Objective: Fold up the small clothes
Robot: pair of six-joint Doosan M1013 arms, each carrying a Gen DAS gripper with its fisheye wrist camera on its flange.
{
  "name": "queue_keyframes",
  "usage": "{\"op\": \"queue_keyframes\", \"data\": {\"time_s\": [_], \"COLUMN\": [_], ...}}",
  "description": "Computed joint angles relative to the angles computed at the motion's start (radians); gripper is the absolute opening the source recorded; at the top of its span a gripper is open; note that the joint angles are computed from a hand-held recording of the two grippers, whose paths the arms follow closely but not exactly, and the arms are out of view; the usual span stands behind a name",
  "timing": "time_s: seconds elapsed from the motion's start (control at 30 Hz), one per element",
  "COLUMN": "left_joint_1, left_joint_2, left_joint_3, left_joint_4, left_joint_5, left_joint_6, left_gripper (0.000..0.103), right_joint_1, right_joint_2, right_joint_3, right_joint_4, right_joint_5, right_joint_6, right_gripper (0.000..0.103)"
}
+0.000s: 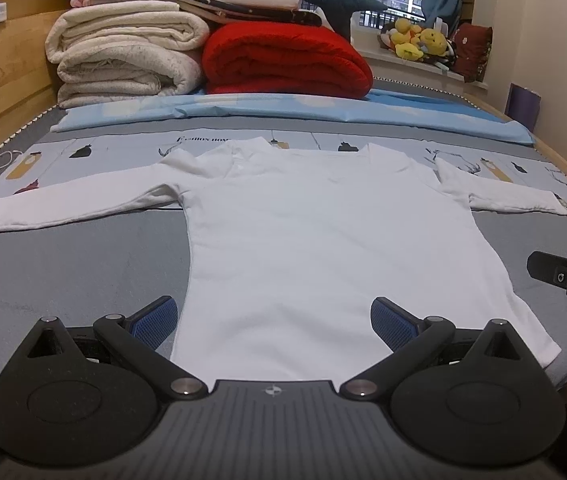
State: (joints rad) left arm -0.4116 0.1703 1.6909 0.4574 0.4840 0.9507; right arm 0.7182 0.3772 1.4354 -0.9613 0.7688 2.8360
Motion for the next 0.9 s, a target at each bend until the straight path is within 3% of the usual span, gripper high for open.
{"op": "queue_keyframes", "data": {"time_s": [0.43, 0.9], "left_joint_1": [0.003, 0.005], "left_joint_2": [0.006, 0.010], "left_joint_3": [-0.009, -0.013], "left_joint_4": [-0.019, -0.036], "left_joint_5": [0.017, 0.029], "left_joint_6": [0.008, 0.017], "left_gripper": [0.103, 0.103], "right_joint_1": [0.000, -0.002], "right_joint_2": [0.000, 0.007], "right_joint_3": [0.008, -0.003], "right_joint_4": [-0.070, -0.028], "right_joint_5": [0.014, 0.003], "right_joint_6": [0.103, 0.040], "right_gripper": [0.093, 0.093]}}
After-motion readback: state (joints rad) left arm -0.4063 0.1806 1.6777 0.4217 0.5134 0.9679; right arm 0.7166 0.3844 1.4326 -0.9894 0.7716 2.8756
